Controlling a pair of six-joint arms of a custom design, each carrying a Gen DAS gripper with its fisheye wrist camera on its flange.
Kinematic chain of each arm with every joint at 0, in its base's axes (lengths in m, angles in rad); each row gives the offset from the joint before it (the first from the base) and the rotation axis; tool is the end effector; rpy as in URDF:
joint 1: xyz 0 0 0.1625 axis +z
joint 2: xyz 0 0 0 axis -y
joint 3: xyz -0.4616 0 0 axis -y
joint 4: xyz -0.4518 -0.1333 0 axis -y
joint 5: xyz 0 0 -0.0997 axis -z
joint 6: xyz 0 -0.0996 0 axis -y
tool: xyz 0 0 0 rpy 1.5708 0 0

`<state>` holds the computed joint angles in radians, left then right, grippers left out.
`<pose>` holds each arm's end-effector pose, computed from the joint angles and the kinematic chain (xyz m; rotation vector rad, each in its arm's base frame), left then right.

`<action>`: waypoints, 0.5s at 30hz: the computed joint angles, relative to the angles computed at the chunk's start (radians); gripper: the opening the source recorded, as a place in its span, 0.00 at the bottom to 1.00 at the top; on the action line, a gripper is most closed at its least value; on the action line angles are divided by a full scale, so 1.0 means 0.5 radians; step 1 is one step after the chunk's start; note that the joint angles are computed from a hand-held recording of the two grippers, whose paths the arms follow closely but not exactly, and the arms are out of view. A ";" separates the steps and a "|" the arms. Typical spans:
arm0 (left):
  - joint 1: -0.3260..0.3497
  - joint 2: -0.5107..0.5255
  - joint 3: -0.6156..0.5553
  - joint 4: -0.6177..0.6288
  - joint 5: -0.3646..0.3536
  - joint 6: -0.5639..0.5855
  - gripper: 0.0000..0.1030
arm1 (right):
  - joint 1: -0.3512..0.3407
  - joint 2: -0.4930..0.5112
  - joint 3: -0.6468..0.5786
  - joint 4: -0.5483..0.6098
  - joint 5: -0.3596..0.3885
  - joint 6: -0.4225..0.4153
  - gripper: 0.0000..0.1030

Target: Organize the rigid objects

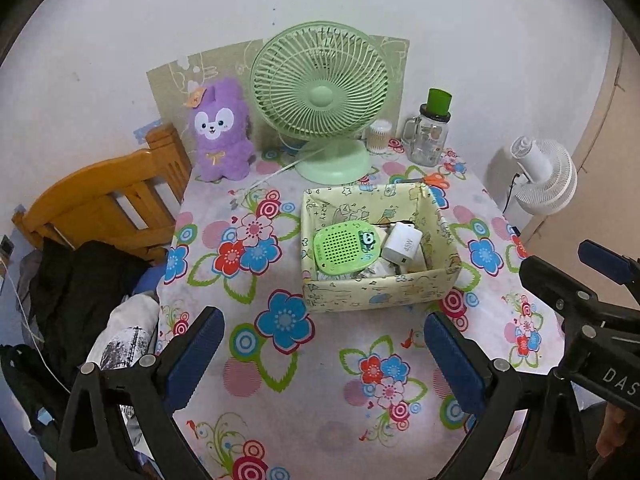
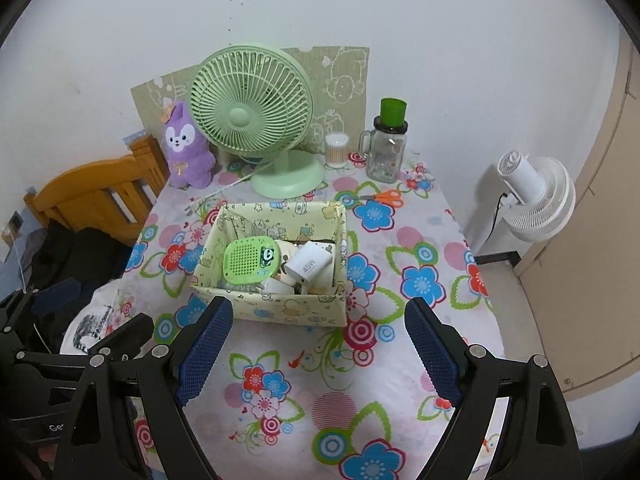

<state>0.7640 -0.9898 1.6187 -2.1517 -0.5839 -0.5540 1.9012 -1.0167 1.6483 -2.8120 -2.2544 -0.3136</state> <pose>-0.3671 -0.6514 0.2230 0.3120 2.2252 -0.7183 0.3045 -0.6710 0.2820 0.4974 -2.3274 0.7512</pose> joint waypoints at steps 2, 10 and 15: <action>-0.013 0.000 -0.001 0.007 -0.001 -0.017 0.99 | 0.002 -0.020 0.007 0.004 0.011 -0.013 0.88; -0.073 -0.007 -0.006 0.074 0.042 -0.110 1.00 | -0.013 -0.115 0.062 -0.024 0.082 -0.022 0.91; -0.099 -0.031 0.007 0.082 0.030 -0.164 1.00 | -0.014 -0.163 0.098 -0.041 0.080 -0.029 0.91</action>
<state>0.7145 -1.0055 1.6223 -2.1106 -0.5690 -0.6363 1.8941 -1.0980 1.6974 -2.8323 -2.2142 -0.3279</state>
